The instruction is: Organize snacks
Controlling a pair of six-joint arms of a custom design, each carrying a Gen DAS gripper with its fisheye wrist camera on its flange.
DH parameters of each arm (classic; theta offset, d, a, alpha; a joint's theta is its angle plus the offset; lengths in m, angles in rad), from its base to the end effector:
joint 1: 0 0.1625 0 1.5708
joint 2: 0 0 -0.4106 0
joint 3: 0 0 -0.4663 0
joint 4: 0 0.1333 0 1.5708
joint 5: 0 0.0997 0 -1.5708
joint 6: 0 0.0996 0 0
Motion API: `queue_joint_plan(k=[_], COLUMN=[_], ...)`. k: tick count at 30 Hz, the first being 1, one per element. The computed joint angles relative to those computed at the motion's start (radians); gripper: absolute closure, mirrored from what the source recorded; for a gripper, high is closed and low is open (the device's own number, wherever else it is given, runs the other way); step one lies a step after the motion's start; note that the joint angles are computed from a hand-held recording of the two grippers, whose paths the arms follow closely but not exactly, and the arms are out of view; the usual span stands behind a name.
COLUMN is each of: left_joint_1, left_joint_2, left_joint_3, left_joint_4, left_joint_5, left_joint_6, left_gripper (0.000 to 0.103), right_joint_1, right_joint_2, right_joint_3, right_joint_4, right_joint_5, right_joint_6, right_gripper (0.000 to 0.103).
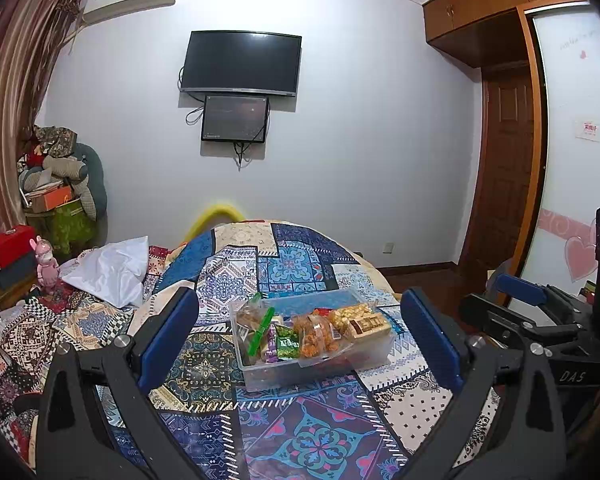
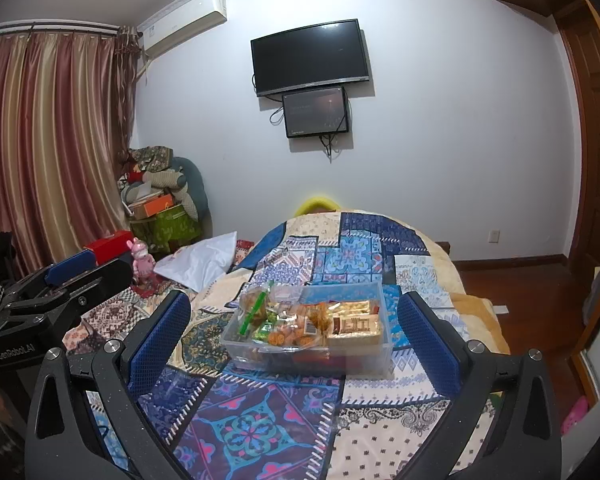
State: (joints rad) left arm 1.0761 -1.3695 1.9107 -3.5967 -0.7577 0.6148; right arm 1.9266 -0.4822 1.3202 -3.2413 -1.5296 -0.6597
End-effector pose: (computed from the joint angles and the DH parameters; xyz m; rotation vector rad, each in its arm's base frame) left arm -0.0842 -0.5892 0.4180 0.3384 1.8747 -1.5768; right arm 0.4132 -0.7174 0.0131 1.3824 -2.4321 1.2311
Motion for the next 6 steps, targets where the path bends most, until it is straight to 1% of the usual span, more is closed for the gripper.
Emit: queue_joint_plan(k=[6], left_joint_1=[0.003], left_joint_2=[-0.002], left_joint_3=[-0.001], left_joint_4=[0.022], left_joint_5=[0.005], left_joint_6=[-0.018], left_gripper=[0.001], right_joint_1=[0.0], right_joint_2=[0.0], right_joint_3=[0.0], right_joint_4=[0.0], right_joint_5=[-0.001], right_joint_6=[-0.001], right_gripper=[0.0])
